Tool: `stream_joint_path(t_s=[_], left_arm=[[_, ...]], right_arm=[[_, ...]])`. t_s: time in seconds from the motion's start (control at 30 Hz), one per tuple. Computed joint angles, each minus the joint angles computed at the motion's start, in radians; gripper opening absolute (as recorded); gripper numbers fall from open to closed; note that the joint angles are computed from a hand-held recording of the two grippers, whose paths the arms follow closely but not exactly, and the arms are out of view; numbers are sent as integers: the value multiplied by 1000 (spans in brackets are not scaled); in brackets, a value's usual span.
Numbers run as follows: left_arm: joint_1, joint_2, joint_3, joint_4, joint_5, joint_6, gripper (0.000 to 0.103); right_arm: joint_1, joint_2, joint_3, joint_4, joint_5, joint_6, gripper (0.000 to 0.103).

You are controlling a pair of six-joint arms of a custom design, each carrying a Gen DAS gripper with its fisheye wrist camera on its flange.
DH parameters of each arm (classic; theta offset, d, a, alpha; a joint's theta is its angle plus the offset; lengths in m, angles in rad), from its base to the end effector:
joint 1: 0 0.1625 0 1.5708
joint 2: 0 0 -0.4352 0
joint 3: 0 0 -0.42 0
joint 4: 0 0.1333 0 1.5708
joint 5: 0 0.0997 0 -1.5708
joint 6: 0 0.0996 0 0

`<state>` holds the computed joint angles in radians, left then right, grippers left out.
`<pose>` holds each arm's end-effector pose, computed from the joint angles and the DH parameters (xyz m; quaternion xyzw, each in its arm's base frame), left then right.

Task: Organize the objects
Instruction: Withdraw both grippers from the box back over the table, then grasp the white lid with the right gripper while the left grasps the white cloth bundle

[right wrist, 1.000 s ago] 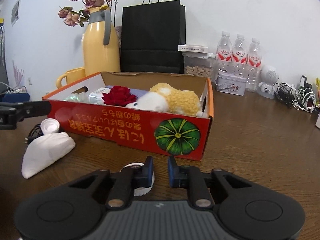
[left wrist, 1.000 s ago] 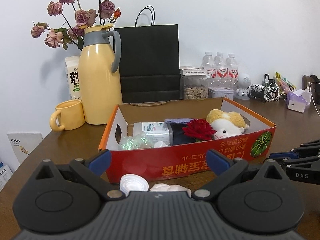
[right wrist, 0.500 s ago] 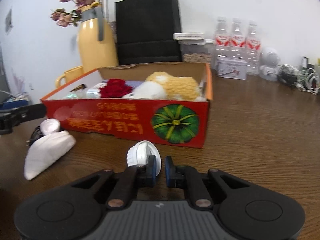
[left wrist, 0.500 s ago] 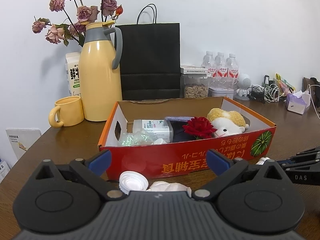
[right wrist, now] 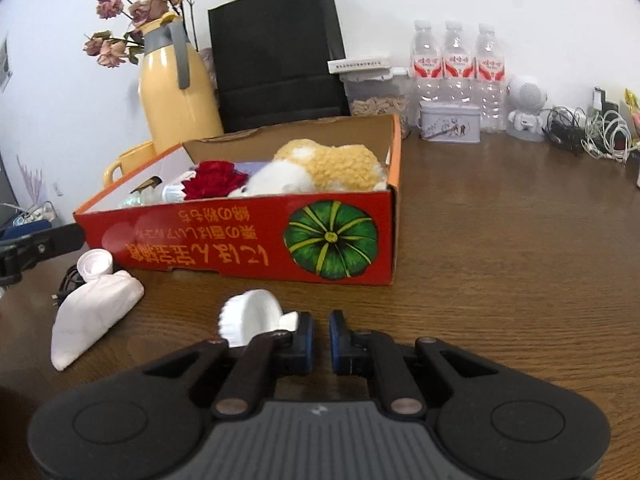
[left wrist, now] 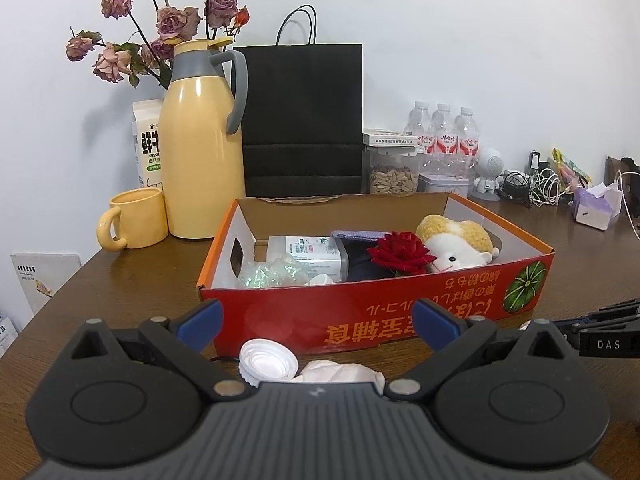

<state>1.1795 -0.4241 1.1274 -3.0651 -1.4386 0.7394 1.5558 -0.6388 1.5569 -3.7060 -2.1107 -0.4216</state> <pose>-0.1916 -0.8483 0.0714 0.4718 0.7911 -0.3681 0.1266 0.0713 -0.7203 0.1522 0.0103 -0.8053 0.4905 0.3329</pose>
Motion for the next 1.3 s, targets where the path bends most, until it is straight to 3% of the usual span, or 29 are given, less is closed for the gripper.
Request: stream_joint_path(t_s=[0.23,0.5,0.7,0.73,0.77,0.97,1.3], left_arm=[[-1,0,1,0,0,-1,103],[0,-1,2,4,-2,2,103],[0,1,0,10,1,5,103],[0,1,0,11,2,5,103],[0,2,0,11,3,5,103],[0,3,-2,14,7,5,103],[-7,-43,59,39,38,-9,103]], right_arm=[[4,12,14,-140,34,-44,18],[18,24,-6,-49,24,-118,41],[32,42,-37,0,-53,-128,41],[32,42,-38,11,-59,-125,35],[33,42,-37,9,-59,-131,27],[32,42,-29,-7,-37,-147,27],[35,63,-38,-132,-20,-196,27]])
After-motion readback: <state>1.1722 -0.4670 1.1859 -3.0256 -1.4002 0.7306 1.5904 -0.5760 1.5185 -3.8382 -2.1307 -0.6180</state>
